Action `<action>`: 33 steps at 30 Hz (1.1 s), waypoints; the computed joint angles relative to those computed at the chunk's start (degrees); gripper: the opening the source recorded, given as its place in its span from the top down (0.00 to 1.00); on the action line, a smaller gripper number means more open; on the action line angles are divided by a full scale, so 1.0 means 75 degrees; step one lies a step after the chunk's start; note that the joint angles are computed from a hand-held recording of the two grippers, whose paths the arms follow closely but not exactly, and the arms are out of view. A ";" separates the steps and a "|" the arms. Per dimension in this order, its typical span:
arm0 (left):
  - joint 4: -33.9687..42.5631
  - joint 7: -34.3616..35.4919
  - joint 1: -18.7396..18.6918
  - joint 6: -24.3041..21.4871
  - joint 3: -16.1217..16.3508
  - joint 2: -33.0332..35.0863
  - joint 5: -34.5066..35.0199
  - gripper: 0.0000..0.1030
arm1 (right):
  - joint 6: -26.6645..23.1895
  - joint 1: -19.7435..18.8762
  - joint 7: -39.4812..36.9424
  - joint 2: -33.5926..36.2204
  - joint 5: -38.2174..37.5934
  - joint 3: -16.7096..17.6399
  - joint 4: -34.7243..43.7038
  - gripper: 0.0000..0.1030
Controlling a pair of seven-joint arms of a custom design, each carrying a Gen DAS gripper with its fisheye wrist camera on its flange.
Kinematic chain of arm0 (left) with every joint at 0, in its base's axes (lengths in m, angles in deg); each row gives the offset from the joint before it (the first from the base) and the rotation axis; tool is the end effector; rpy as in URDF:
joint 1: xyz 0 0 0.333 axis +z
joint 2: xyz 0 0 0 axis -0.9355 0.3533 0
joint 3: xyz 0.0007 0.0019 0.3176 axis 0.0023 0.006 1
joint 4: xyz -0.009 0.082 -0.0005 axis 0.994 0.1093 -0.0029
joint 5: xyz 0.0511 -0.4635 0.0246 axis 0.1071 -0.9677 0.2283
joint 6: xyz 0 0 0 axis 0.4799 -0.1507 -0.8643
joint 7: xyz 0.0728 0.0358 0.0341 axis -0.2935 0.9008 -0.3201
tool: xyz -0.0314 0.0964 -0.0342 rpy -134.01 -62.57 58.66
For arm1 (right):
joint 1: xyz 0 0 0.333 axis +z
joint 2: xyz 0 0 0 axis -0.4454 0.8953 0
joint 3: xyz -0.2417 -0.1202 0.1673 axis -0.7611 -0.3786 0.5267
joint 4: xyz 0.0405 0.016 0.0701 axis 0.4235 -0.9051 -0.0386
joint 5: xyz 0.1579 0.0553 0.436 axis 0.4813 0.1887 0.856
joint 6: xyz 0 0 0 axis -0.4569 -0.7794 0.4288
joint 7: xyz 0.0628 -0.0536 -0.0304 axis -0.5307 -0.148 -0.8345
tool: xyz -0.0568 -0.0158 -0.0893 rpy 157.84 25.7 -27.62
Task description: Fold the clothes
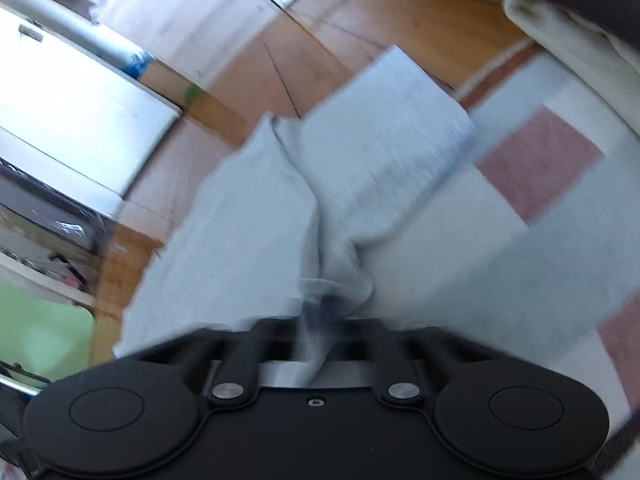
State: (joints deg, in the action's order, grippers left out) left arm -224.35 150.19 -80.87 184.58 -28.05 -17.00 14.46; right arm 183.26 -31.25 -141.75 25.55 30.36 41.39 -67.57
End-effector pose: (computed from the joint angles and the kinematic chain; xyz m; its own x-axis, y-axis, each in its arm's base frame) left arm 0.5114 -0.0597 0.3848 0.1388 -0.8898 0.4348 -0.7440 -0.3834 -0.5473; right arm 0.3750 0.2859 0.3886 -0.4058 -0.6084 -0.6821 -0.4912 0.7745 -0.3987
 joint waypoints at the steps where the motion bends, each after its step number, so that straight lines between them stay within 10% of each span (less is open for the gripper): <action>1: -0.0061 0.0232 -0.0105 0.0011 0.0114 -0.0145 -0.0134 0.97 | 0.0004 -0.0164 0.0259 -0.0157 -0.0133 0.0136 -0.0011 0.95; 10: 0.0007 0.1069 -0.0009 -0.1639 0.0782 -0.0409 -0.1586 0.96 | -0.1090 0.1883 -0.1204 -0.0231 -0.0197 -0.1691 -0.0235 0.90; 13: 0.0028 0.0741 0.0367 -0.1476 0.0328 -0.0262 -0.1336 0.92 | -0.0478 0.1764 -0.0606 -0.0408 0.0023 -0.1594 -0.0582 0.90; 16: 0.0275 0.0752 0.0451 -0.1359 0.0167 0.0102 -0.1371 0.83 | -0.0204 0.1782 -0.0563 -0.0426 0.0288 -0.1585 -0.0717 0.66; 18: 0.0471 0.0764 0.0490 -0.1274 0.0086 0.0371 -0.1506 0.77 | -0.0077 0.1376 -0.0374 -0.0491 0.0358 -0.1115 -0.0690 0.44; 22: 0.0589 0.1361 0.0304 -0.0592 -0.0089 0.0559 -0.2339 0.76 | 0.0415 0.0057 -0.0170 -0.0163 0.0381 0.0132 -0.0315 0.42; 26: 0.0662 0.1713 0.0287 -0.0291 -0.0193 0.0719 -0.2611 0.95 | 0.0015 -0.0710 -0.0761 0.0468 0.0006 0.0690 0.0418 0.93; 29: 0.0599 0.1468 0.0407 -0.0225 -0.0279 0.0635 -0.2381 0.97 | 0.0105 -0.0851 -0.0443 0.0303 -0.0034 0.0769 0.0360 0.94; 33: 0.0240 0.1061 0.0317 0.0680 -0.0476 0.0166 -0.1419 0.98 | -0.0067 0.0202 -0.0645 -0.0218 0.0032 -0.0123 -0.0021 0.97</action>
